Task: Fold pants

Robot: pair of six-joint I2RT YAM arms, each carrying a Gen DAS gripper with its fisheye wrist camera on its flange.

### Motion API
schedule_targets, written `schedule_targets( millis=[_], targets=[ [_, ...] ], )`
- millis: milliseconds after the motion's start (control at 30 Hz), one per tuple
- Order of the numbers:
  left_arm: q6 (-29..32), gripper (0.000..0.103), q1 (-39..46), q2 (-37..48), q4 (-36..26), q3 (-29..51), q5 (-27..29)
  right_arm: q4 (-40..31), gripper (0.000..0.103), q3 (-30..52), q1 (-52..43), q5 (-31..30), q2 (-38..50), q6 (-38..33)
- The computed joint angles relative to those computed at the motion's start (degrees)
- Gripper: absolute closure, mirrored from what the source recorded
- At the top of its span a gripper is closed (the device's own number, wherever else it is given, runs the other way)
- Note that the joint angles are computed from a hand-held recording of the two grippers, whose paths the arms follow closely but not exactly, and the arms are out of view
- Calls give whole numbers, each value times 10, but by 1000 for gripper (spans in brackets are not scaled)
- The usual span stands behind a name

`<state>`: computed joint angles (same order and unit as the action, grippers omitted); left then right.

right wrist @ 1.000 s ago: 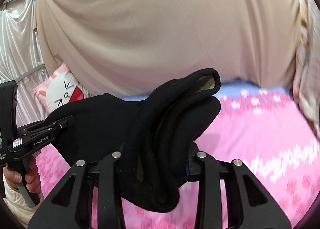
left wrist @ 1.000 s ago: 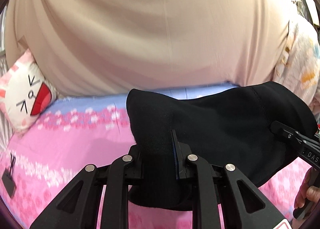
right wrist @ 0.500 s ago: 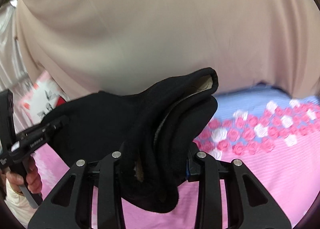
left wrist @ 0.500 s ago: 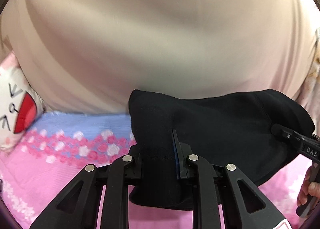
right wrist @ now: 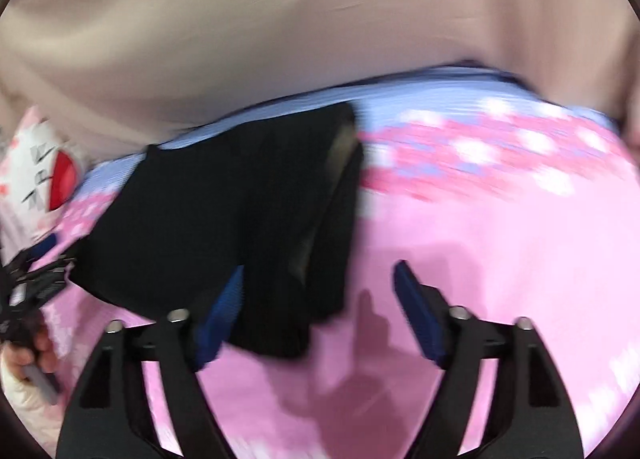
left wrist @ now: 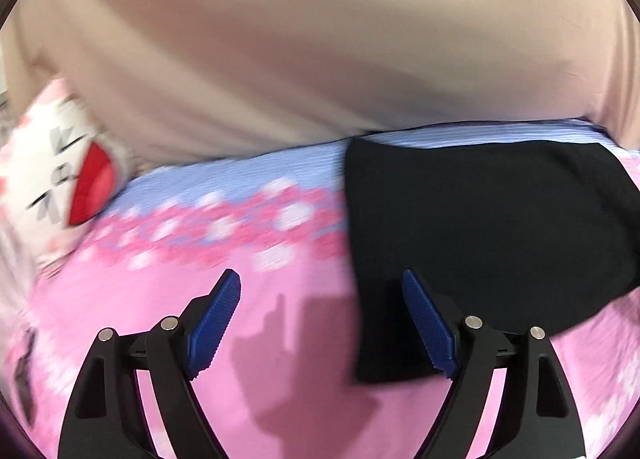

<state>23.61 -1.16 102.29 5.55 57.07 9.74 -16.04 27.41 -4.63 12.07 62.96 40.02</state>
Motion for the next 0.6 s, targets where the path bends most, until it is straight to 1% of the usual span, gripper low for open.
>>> schedule_targets(
  millis=[33, 67, 100, 133, 167, 200, 233, 267, 300, 333, 367, 400, 433, 467, 500, 533, 567, 600],
  targets=[
    [2, 22, 23, -21, -24, -8, 1, -53, 19, -9, 25, 38, -48, 33],
    [2, 22, 42, -31, -42, -9, 7, -135, 26, -8, 78, 105, -102, 82],
    [-3, 22, 66, -51, -72, -12, 25, -198, 34, -1, 142, 171, -135, 129],
    [-6, 22, 82, -63, -90, -13, 47, -230, 42, 7, 179, 201, -154, 150],
    [-16, 22, 92, -77, -105, -14, 67, -263, 45, 21, 232, 237, -174, 187],
    [-31, 22, 98, -92, -122, -14, 83, -263, 51, 31, 259, 252, -185, 192],
    [-45, 22, 98, -103, -143, -11, 105, -250, 62, 38, 265, 250, -182, 176],
    [-54, 22, 91, -110, -159, -9, 122, -219, 65, 55, 260, 238, -151, 139],
    [-60, 22, 81, -113, -166, -9, 121, -178, 66, 64, 245, 218, -116, 101],
    [-67, 22, 62, -114, -165, -14, 112, -145, 70, 66, 230, 196, -89, 76],
    [-69, 22, 40, -108, -154, -19, 98, -103, 71, 68, 198, 159, -41, 39],
    [-77, 22, 21, -102, -141, -25, 77, -74, 72, 70, 168, 139, 5, 15],
    [-83, 22, -4, -80, -118, -27, 39, -59, 73, 76, 140, 132, 63, 5],
    [-82, 22, -21, -55, -108, -21, 6, -23, 67, 56, 99, 111, 92, -18],
    [-83, 22, -32, -30, -102, -12, -17, 4, 67, 38, 75, 91, 92, -13],
    [-83, 22, -40, -2, -105, 3, -38, 10, 67, 22, 59, 64, 64, 18],
    [-85, 22, -38, 11, -108, 9, -36, -3, 67, 18, 65, 60, 40, 25],
    [-87, 21, -33, 22, -108, 15, -27, -35, 67, 29, 95, 92, 20, 34]
  ],
)
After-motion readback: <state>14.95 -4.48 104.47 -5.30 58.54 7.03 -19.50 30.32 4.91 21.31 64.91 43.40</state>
